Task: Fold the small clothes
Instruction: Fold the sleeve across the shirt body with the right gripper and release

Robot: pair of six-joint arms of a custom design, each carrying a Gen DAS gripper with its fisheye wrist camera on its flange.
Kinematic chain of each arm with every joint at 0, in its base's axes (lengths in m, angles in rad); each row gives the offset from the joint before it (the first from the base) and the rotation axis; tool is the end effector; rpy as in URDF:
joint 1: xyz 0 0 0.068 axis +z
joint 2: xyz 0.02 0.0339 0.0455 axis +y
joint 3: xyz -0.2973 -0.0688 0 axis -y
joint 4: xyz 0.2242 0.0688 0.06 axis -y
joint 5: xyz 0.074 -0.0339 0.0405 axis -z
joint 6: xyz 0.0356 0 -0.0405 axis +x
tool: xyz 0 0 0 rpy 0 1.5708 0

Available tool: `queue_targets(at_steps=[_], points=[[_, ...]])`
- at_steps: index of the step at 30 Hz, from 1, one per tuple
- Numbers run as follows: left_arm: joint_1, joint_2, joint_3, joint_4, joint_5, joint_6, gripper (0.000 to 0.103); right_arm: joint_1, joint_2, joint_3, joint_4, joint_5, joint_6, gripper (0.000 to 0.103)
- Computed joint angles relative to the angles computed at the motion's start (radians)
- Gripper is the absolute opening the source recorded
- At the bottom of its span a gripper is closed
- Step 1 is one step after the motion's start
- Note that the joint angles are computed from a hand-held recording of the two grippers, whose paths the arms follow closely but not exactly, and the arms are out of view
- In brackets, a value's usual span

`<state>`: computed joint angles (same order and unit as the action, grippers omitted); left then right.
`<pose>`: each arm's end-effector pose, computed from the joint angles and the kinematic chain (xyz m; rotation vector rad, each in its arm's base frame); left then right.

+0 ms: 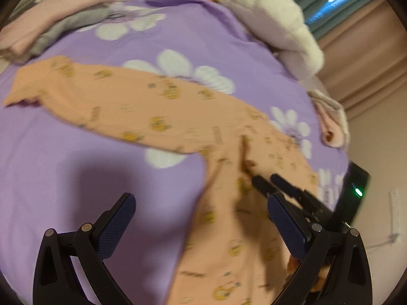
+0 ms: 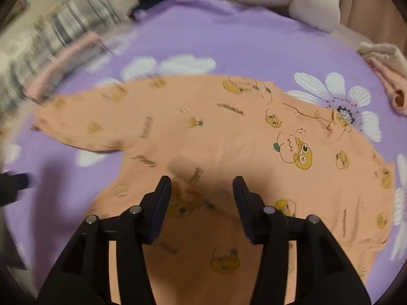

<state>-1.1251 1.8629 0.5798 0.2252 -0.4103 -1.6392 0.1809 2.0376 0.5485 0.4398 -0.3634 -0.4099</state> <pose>0.1331 -0.2457 0.1073 -0.7956 2.4706 -0.5664 0.2784 0.0638 0.0674 -0.8648 2.4112 0.3890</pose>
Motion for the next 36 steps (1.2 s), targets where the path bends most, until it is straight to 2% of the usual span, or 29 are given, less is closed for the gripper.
queue_targets(at_steps=[2, 3, 5, 6, 7, 8, 10, 13, 18, 22, 24, 28, 29, 31, 33, 36], points=[[0.024, 0.009, 0.032, 0.02, 0.004, 0.062, 0.102, -0.127, -0.058, 0.02, -0.117, -0.165, -0.048, 0.059], [0.039, 0.017, 0.048, 0.042, 0.012, 0.097, 0.102, -0.229, -0.088, 0.051, -0.213, -0.281, -0.075, 0.061], [0.071, 0.042, 0.063, 0.125, 0.043, 0.168, 0.102, -0.345, -0.085, 0.101, -0.313, -0.392, -0.12, 0.063], [0.092, 0.066, 0.094, 0.15, 0.072, 0.207, 0.102, -0.406, -0.075, 0.138, -0.362, -0.412, -0.139, 0.063], [0.109, 0.087, 0.112, 0.181, 0.095, 0.237, 0.102, -0.445, -0.06, 0.158, -0.374, -0.409, -0.151, 0.058], [0.12, 0.105, 0.124, 0.217, 0.113, 0.26, 0.102, -0.476, -0.04, 0.177, -0.369, -0.392, -0.15, 0.043], [0.15, 0.162, 0.158, 0.308, 0.17, 0.301, 0.101, -0.539, 0.03, 0.276, -0.446, -0.354, -0.151, 0.025], [0.198, 0.256, 0.229, 0.391, 0.254, 0.359, 0.085, -0.622, 0.111, 0.358, -0.495, -0.357, -0.152, 0.02], [0.235, 0.382, 0.327, 0.377, 0.305, 0.348, 0.061, -0.7, 0.199, 0.434, -0.529, -0.376, -0.171, 0.019], [0.234, 0.442, 0.354, 0.323, 0.288, 0.296, 0.057, -0.727, 0.246, 0.455, -0.528, -0.36, -0.194, 0.017], [0.232, 0.46, 0.315, 0.38, 0.277, 0.283, 0.048, -0.737, 0.269, 0.472, -0.532, -0.342, -0.202, 0.013], [0.233, 0.435, 0.218, 0.514, 0.29, 0.253, 0.048, -0.754, 0.29, 0.486, -0.544, -0.344, -0.211, 0.012], [0.229, 0.412, 0.183, 0.534, 0.281, 0.246, 0.049, -0.755, 0.287, 0.485, -0.549, -0.345, -0.21, 0.016], [0.214, 0.355, 0.094, 0.572, 0.243, 0.232, 0.057, -0.767, 0.253, 0.463, -0.57, -0.366, -0.234, 0.02], [0.179, 0.309, -0.052, 0.699, 0.16, 0.181, 0.074, -0.784, 0.221, 0.443, -0.599, -0.397, -0.274, 0.02], [0.124, 0.291, -0.312, 0.941, 0.02, 0.047, 0.075, -0.808, 0.157, 0.394, -0.638, -0.422, -0.336, 0.022]])
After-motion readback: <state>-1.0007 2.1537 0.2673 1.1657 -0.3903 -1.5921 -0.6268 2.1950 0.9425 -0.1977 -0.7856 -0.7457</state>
